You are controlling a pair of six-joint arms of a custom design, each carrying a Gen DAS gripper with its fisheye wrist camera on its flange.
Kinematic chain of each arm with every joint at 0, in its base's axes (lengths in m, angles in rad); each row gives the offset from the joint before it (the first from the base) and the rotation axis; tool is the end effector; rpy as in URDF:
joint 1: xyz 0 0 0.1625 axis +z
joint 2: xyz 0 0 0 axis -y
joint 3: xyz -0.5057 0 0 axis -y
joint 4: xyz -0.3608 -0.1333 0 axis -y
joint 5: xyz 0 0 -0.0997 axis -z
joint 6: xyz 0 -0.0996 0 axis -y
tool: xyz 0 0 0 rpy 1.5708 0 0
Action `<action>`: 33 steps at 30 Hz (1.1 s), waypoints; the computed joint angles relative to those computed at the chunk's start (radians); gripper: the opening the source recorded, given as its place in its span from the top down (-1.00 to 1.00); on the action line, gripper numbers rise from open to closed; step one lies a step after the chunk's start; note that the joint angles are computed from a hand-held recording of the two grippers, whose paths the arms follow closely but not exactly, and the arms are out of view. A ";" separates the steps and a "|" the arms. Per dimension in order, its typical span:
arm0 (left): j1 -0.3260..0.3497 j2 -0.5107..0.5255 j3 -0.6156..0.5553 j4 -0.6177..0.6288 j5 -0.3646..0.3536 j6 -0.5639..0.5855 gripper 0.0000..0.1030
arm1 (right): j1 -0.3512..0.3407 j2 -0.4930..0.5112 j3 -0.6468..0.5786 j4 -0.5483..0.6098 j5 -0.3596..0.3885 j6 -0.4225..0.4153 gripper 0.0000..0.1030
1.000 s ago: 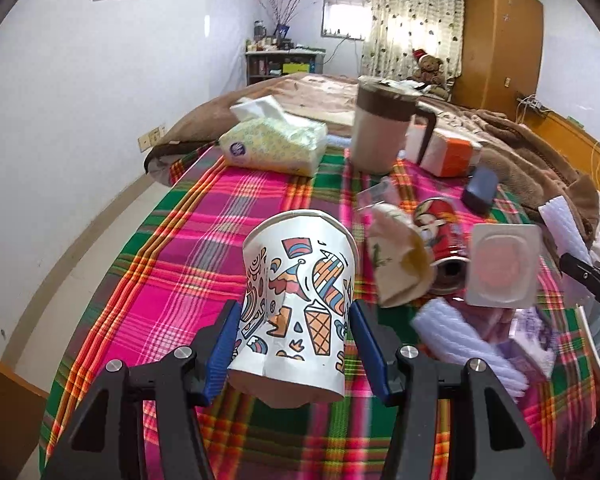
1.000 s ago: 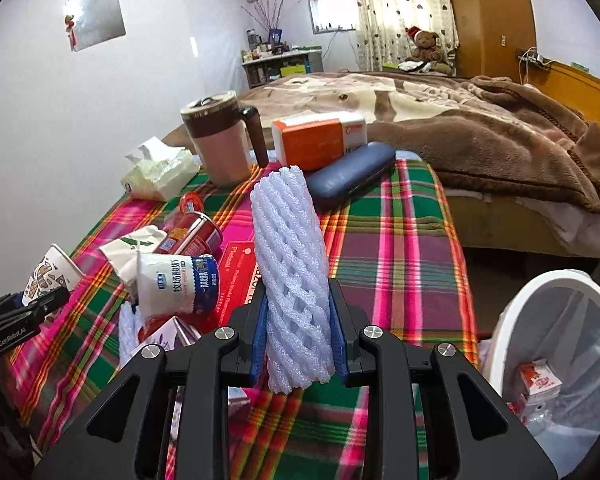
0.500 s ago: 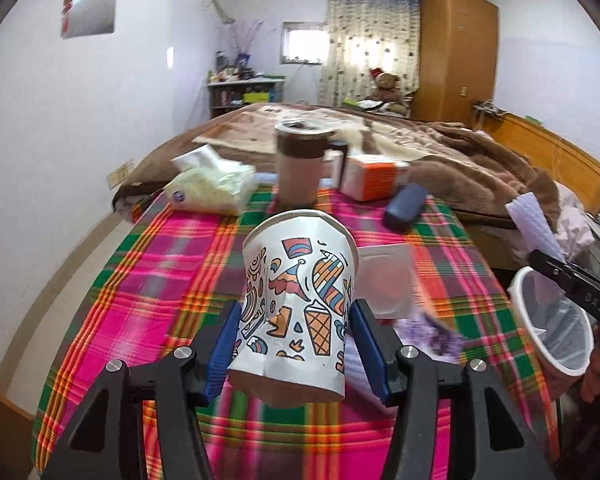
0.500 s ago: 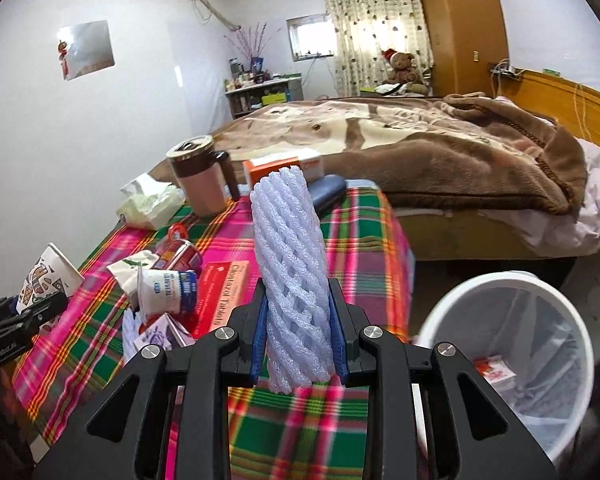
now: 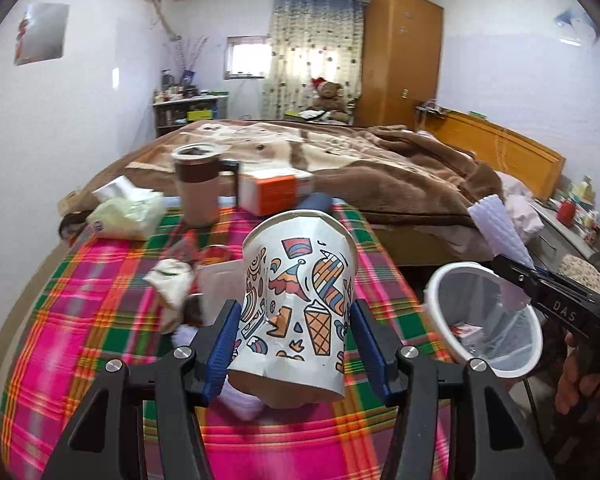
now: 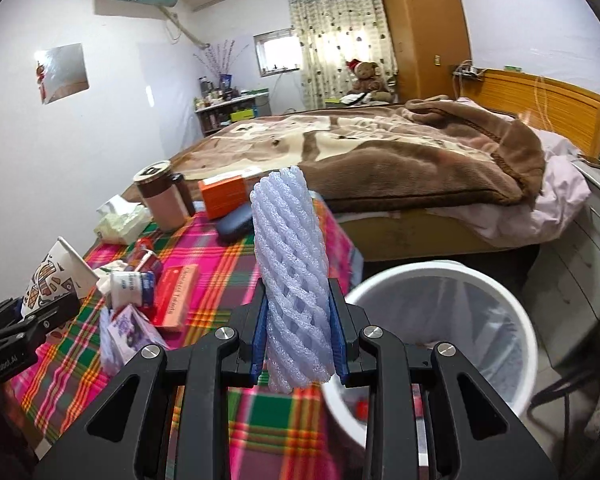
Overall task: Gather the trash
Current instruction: 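Carry the foam sleeve in the right tool over the bin while the left tool carries the cup there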
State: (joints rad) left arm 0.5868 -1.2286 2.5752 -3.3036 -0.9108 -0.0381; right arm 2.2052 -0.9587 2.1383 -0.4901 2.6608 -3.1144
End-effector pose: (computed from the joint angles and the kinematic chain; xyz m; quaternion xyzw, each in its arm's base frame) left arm -0.2021 -0.3678 0.2518 0.3676 0.8549 -0.3139 0.1886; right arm 0.2735 -0.2957 0.1366 0.0202 -0.8042 0.4973 0.3250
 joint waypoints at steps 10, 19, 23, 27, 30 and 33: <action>-0.079 0.124 0.000 -0.050 -0.083 -0.025 -0.09 | -0.011 -0.046 0.066 -0.013 0.082 0.066 0.46; -0.128 0.272 -0.026 -0.118 -0.150 -0.029 -0.10 | -0.039 -0.087 0.130 0.029 0.116 0.167 0.46; -0.140 0.336 -0.040 -0.137 -0.188 -0.037 -0.10 | -0.051 -0.091 0.143 0.059 0.127 0.207 0.46; -0.153 0.397 -0.056 -0.145 -0.208 -0.036 -0.10 | -0.085 -0.095 0.162 0.079 0.122 0.248 0.46; -0.153 0.439 -0.072 -0.146 -0.221 -0.030 -0.11 | -0.113 -0.102 0.180 0.088 0.101 0.269 0.46; -0.143 0.466 -0.090 -0.132 -0.249 -0.037 -0.12 | -0.137 -0.105 0.189 0.107 0.084 0.284 0.45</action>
State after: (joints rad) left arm 0.4435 -0.7622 2.4847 -3.4355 -1.1594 -0.0754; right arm 2.0685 -1.0642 2.3274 -0.3834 2.7445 -2.8302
